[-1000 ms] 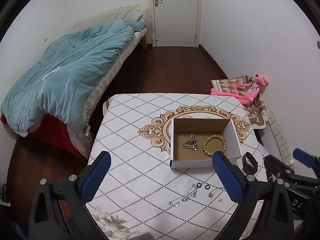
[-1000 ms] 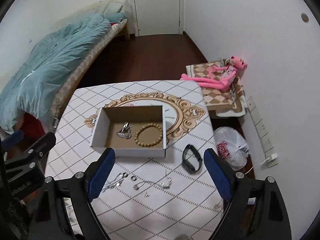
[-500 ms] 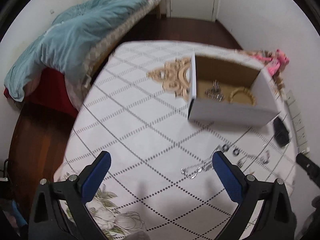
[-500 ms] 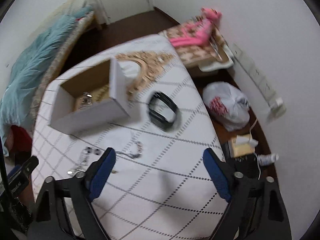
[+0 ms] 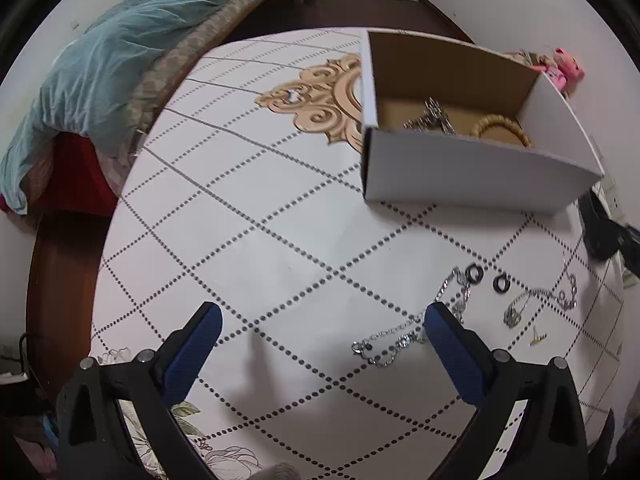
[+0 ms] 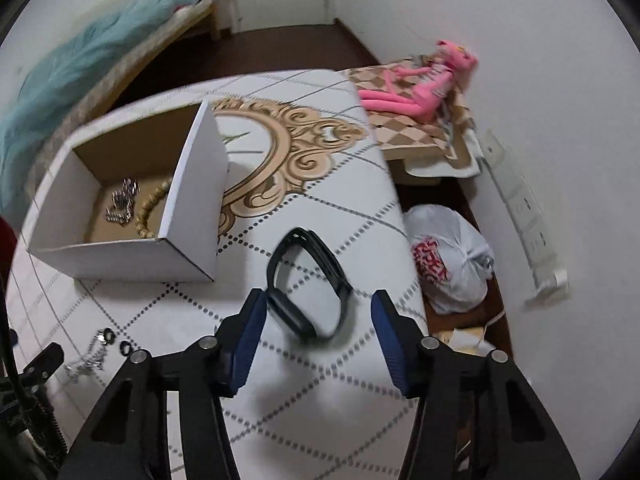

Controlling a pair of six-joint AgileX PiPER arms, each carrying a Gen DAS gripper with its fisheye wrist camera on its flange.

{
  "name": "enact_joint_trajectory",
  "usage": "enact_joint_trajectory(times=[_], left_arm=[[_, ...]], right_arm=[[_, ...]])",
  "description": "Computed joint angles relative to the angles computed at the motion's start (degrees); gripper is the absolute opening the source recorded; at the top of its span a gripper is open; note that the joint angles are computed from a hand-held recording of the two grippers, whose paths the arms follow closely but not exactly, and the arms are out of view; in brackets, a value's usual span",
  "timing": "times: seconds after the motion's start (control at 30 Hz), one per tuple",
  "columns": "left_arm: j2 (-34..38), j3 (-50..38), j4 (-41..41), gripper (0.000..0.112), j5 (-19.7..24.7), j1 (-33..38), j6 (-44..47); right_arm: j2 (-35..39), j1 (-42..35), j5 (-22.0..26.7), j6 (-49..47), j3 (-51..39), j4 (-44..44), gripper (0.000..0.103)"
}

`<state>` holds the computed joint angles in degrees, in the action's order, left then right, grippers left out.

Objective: Organize jewelry
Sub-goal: 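Grasp the black watch by its strap with the right tool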

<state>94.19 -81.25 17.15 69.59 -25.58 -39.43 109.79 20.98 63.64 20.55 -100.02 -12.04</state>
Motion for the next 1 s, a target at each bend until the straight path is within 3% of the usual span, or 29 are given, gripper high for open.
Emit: enact_joint_trajectory(times=[0.1,0.2,0.37,0.57,0.63,0.87,1.0], left_arm=[[-0.1,0.78,-1.61,0.103,-0.37,-0.06,0.77],[-0.69,1.68,-4.67,0.103,-1.52,-0.05,2.14],[-0.45,0.38,-7.69,0.103,-3.05,-2.89,3.59],[1.2,-1.78,-14.34,0.099,-8.44,-4.14,8.04],[1.94,-2.82,-13.98,0.094,-9.24,-5.4,8.37],[4.98,-5.11,-15.62,0.043,-9.3,-7.99,10.39],[5.58,-5.7,-16.19,0.03,-10.07,-8.09,11.45]], right_arm=[[3.35,0.8,3.0,-2.16,-4.21,-0.9,0.051],[3.16,1.04,2.43,-3.91,-4.08,0.12,0.044],[-0.86,1.85,-0.95,-3.73,1.83,1.74,0.038],[-8.37,2.0,-3.7,-0.5,11.05,4.53,0.036],[-10.66,1.65,-4.32,0.58,13.91,4.81,0.036],[-14.88,-0.08,-5.35,3.14,19.1,5.11,0.037],[-15.66,-0.57,-5.49,3.81,19.58,4.49,0.037]])
